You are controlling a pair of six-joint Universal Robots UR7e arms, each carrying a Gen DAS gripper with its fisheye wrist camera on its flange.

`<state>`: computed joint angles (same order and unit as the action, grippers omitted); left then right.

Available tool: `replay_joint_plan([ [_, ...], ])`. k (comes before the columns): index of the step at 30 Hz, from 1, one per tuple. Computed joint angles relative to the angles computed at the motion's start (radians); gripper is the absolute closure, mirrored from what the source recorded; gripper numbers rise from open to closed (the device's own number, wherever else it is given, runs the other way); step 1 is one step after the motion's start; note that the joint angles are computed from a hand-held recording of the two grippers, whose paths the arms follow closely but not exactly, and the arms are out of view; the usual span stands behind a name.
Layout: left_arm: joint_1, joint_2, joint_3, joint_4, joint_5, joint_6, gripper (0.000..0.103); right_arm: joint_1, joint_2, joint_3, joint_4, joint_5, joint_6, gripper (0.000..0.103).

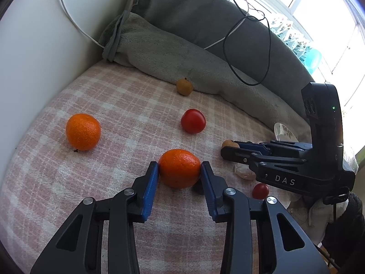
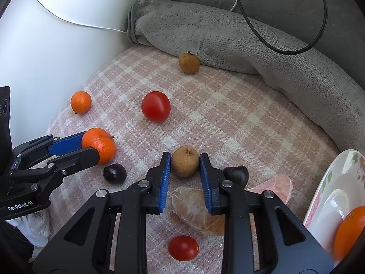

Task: Organize fruits
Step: 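Grasp the mandarin with the left tool while the right tool grasps the brown kiwi, then carry the mandarin and kiwi to the plate and release both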

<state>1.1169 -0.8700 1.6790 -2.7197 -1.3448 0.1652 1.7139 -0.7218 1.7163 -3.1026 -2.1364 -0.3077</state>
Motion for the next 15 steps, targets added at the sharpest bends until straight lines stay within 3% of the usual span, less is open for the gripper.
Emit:
replay_joint_plan([
  [15,-0.015,-0.039,0.037,-0.039,-0.02,0.007,0.067,0.007,-0.069,0.075,-0.071,0.064,0.027,0.076],
])
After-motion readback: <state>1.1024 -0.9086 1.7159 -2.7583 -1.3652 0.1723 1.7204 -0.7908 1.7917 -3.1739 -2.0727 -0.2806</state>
